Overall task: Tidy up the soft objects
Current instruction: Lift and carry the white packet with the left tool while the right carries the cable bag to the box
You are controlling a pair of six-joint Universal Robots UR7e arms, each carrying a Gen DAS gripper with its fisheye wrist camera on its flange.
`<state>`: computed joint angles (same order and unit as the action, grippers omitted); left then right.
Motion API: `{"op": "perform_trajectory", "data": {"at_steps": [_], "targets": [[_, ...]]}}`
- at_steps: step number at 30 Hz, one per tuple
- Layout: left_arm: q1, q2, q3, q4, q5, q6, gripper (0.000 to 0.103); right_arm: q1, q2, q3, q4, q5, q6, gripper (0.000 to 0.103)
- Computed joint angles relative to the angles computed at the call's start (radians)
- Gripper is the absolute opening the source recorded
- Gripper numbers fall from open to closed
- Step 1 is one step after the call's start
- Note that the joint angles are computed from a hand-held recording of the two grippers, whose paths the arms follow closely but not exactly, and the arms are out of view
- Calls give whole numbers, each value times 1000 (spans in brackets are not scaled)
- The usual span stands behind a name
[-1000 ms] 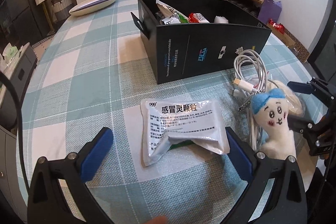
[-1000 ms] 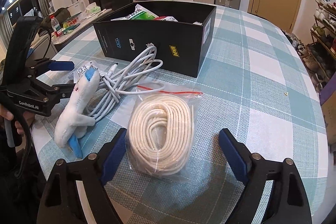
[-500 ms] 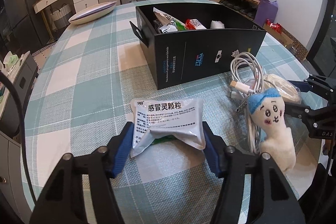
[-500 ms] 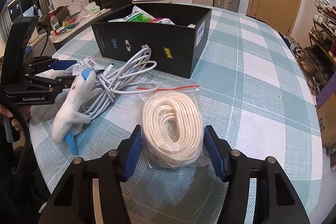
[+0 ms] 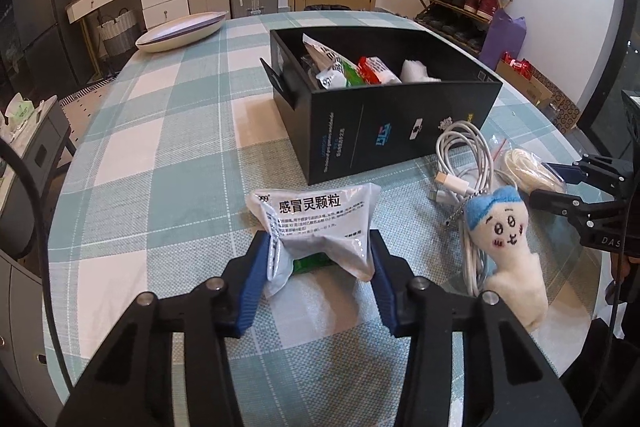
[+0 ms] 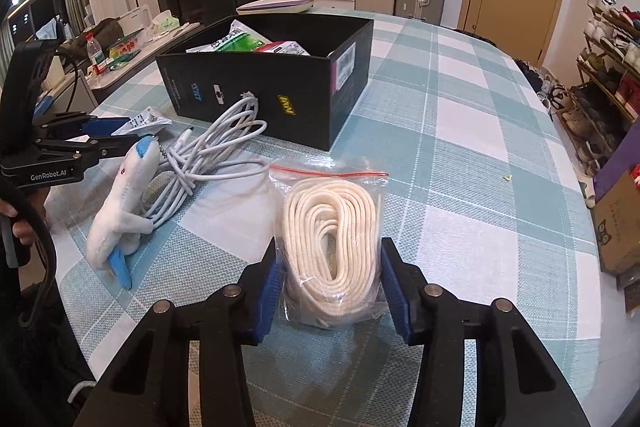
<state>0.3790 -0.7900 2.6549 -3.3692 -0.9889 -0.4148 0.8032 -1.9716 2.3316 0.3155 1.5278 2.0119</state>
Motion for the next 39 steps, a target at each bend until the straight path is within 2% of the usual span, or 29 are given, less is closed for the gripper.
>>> {"op": "perform_trajectory", "data": {"at_steps": [6, 21, 32, 39], "targets": [[-19, -24, 17, -29, 20, -5, 46, -17, -39, 5, 18, -42, -9, 45], [-75, -48, 41, -84, 62, -25, 46, -87, -133, 8, 115, -212, -32, 45], [-100, -62, 39, -78, 86, -29, 46, -101, -172, 14, 141, -283, -31, 45], [-105, -70, 25, -73, 93, -15, 46, -53, -172, 13, 133, -281, -9, 45]]}}
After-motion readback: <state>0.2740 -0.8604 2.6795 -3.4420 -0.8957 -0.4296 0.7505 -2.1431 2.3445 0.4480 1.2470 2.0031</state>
